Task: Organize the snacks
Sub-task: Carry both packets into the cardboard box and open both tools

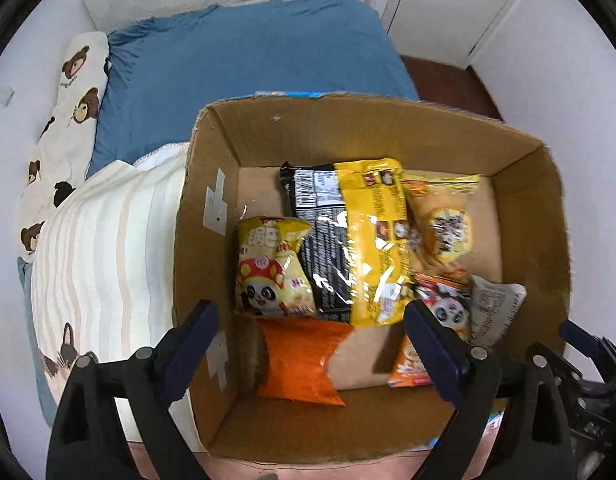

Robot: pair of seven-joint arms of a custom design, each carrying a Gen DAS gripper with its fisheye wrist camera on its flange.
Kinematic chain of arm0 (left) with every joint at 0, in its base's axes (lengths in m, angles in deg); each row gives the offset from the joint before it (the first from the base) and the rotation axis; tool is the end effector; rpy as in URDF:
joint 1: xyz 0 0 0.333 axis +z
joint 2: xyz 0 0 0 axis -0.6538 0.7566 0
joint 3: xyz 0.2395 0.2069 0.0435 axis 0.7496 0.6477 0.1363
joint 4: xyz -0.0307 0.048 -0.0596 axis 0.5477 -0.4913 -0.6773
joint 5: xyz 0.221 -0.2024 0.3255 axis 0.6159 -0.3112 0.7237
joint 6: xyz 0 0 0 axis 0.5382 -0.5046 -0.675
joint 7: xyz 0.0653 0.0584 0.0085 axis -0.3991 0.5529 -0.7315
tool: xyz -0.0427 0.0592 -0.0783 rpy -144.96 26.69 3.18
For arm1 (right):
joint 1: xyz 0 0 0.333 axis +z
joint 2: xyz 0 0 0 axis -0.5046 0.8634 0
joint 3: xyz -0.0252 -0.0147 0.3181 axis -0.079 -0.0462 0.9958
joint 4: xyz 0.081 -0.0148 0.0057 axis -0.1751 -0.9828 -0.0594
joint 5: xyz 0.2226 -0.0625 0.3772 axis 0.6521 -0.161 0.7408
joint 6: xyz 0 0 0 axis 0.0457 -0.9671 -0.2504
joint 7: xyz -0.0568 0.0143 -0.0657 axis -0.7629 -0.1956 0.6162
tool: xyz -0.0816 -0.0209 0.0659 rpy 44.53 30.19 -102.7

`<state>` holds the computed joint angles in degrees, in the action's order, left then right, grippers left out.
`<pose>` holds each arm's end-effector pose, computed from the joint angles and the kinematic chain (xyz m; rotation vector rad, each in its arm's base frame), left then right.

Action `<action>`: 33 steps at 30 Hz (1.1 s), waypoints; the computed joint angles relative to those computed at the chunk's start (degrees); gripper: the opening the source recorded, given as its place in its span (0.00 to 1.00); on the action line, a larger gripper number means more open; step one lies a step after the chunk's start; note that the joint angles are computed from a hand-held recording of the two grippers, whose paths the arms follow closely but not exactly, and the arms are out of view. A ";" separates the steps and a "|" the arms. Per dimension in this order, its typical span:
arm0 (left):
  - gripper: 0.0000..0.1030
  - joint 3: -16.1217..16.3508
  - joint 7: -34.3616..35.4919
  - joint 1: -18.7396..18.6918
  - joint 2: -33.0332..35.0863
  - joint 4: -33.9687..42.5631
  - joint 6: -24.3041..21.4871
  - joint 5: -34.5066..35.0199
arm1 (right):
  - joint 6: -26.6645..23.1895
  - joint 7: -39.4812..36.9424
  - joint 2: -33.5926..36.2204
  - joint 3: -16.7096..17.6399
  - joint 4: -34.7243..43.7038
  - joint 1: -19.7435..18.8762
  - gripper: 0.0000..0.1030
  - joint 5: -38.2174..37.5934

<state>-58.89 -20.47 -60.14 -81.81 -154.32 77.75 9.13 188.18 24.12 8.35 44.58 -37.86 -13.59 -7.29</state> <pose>0.5141 -0.3434 0.6791 -2.5403 1.5893 -0.2932 0.5910 0.2390 0.6667 -2.3175 1.7061 0.0450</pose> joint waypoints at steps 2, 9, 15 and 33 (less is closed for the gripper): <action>0.92 -0.66 -1.08 -0.68 -1.44 -0.91 0.48 1.69 | 1.17 -0.46 -1.54 -0.01 -1.68 -0.02 0.93 -0.13; 0.92 -3.20 -6.31 -3.02 -5.46 -2.70 0.68 7.39 | 6.43 -2.83 -8.11 0.50 -7.96 -0.12 0.93 -1.24; 0.92 -5.17 -8.78 -5.06 -7.18 -2.00 -2.12 11.79 | 9.46 -4.50 -13.59 0.81 -12.50 -0.44 0.93 -0.47; 0.92 -9.34 -13.52 -9.28 -7.97 2.47 -7.82 21.28 | 13.91 -8.17 -26.08 1.55 -20.42 -0.86 0.93 3.07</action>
